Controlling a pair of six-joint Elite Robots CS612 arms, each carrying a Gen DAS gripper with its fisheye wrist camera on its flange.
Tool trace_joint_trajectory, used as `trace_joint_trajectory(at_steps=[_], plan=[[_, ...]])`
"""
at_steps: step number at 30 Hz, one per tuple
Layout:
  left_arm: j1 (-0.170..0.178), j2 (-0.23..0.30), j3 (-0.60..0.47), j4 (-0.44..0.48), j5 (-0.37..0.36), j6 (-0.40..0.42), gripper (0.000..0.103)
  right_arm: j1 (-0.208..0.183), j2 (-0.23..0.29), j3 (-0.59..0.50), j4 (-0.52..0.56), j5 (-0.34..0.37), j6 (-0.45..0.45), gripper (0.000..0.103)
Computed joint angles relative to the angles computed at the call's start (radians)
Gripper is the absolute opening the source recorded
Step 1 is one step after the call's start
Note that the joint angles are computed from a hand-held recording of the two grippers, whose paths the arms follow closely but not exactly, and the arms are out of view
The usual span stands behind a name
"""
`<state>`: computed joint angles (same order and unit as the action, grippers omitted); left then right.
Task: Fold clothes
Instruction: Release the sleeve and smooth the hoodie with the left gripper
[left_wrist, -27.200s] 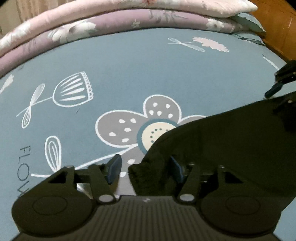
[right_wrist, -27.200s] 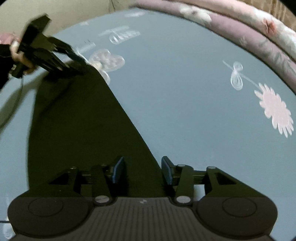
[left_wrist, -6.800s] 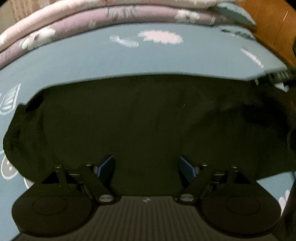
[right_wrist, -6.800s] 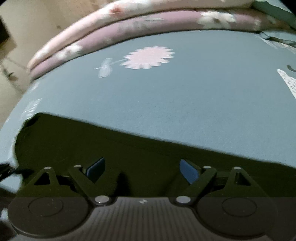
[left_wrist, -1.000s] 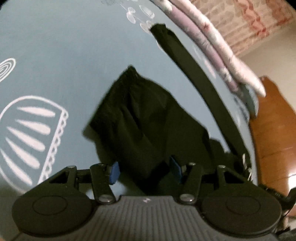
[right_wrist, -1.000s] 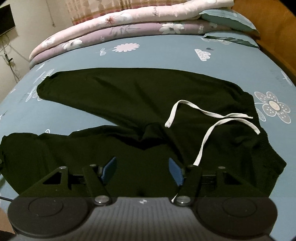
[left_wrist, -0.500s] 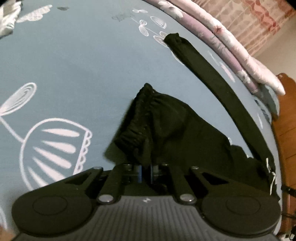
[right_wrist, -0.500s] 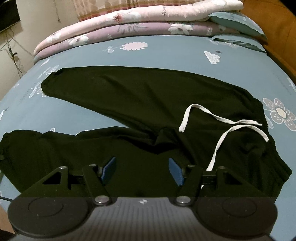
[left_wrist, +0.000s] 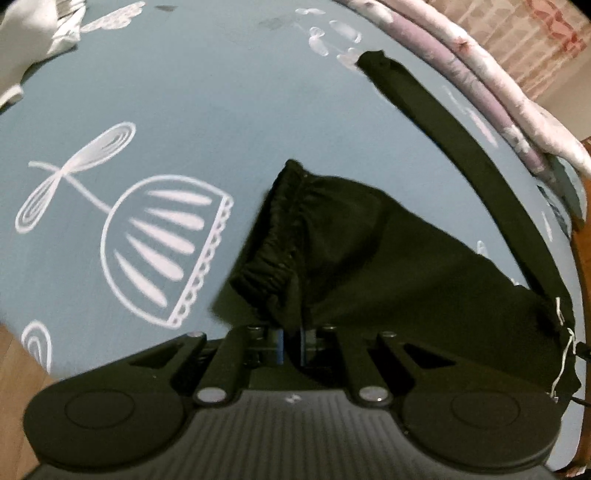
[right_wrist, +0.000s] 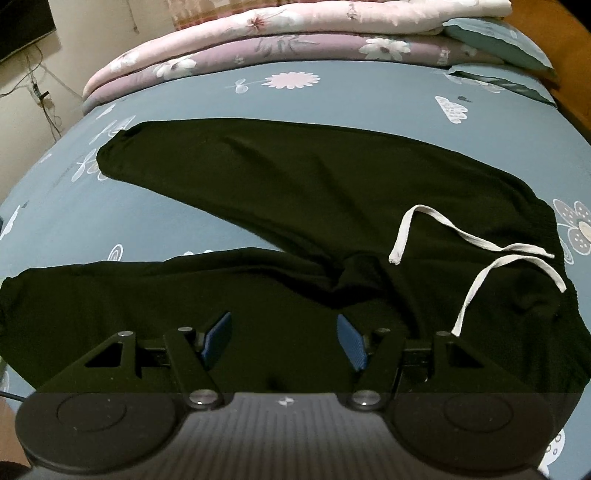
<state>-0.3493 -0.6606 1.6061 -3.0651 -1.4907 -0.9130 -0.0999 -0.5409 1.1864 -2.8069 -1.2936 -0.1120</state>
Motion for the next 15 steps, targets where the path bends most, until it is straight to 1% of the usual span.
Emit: trace_joint_trajectory(at_steps=[1, 3, 4, 5, 7, 8, 11, 12, 14, 15], plan=[[-0.002, -0.003, 0.002, 0.01, 0.01, -0.003, 0.015, 0.0, 0.0, 0.0, 0.002, -0.002, 0.0, 0.071], [-0.004, -0.015, 0.009, 0.034, 0.03, -0.018, 0.023, -0.001, 0.0, -0.001, 0.007, -0.005, 0.001, 0.071], [-0.005, -0.025, 0.016, 0.052, 0.046, -0.028, 0.03, -0.002, 0.0, -0.001, 0.009, -0.005, 0.0, 0.071], [-0.006, -0.035, 0.023, 0.069, 0.061, -0.038, 0.033, -0.002, 0.0, -0.001, 0.01, -0.004, -0.001, 0.071], [-0.013, -0.058, 0.037, 0.104, 0.108, -0.034, 0.035, -0.002, 0.002, -0.003, 0.012, -0.001, -0.003, 0.071], [-0.016, -0.068, 0.044, 0.109, 0.126, -0.028, 0.034, -0.002, 0.003, -0.004, 0.014, 0.002, -0.004, 0.071], [-0.034, -0.085, 0.037, 0.114, 0.175, 0.044, 0.033, 0.0, 0.01, -0.016, 0.025, 0.004, -0.005, 0.071], [-0.041, -0.085, 0.03, 0.107, 0.181, 0.085, 0.033, 0.002, 0.013, -0.021, 0.029, 0.005, -0.006, 0.071], [-0.053, -0.072, 0.001, 0.085, 0.163, 0.2, 0.035, 0.004, 0.017, -0.028, 0.032, 0.011, -0.01, 0.071], [-0.058, -0.059, -0.019, 0.072, 0.14, 0.256, 0.036, 0.006, 0.017, -0.029, 0.034, 0.014, -0.014, 0.071]])
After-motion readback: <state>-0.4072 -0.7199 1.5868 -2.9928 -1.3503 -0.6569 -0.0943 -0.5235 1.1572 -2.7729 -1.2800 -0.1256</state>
